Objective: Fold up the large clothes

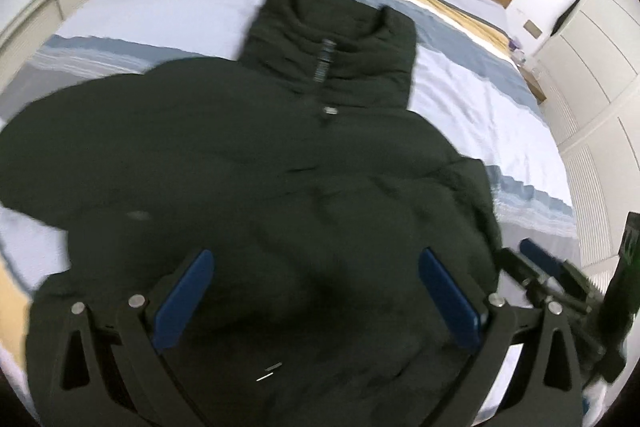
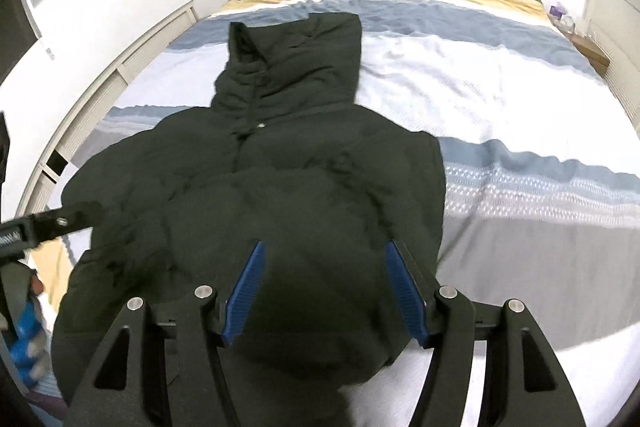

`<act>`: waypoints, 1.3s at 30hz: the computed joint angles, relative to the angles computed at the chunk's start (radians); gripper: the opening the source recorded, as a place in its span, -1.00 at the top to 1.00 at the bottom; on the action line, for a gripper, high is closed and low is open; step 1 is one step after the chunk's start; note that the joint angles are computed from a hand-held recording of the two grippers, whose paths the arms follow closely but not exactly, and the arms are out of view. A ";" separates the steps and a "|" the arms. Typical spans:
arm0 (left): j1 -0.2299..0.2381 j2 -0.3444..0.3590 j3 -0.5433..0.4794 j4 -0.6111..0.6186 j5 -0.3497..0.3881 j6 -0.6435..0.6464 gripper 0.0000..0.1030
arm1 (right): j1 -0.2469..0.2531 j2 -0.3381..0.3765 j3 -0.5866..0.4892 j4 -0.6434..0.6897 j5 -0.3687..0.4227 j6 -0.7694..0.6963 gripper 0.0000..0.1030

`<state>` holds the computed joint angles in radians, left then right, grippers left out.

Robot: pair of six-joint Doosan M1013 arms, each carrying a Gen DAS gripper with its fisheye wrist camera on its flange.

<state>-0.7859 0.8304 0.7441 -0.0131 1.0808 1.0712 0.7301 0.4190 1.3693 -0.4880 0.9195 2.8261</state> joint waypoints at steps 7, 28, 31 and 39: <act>-0.011 0.157 -0.172 0.041 0.139 -0.030 -1.00 | -0.046 0.033 0.030 0.096 -0.087 -0.064 -0.20; 0.018 0.003 0.132 -0.036 0.009 0.058 -0.98 | 0.005 0.049 0.002 0.144 -0.014 -0.032 -0.21; 0.042 -0.030 0.174 -0.143 -0.026 0.133 -0.98 | 0.013 0.058 -0.019 0.153 0.055 -0.015 -0.21; 0.122 -0.154 0.315 -0.228 -0.115 0.203 -1.00 | 0.065 0.058 -0.110 0.077 0.223 0.089 -0.21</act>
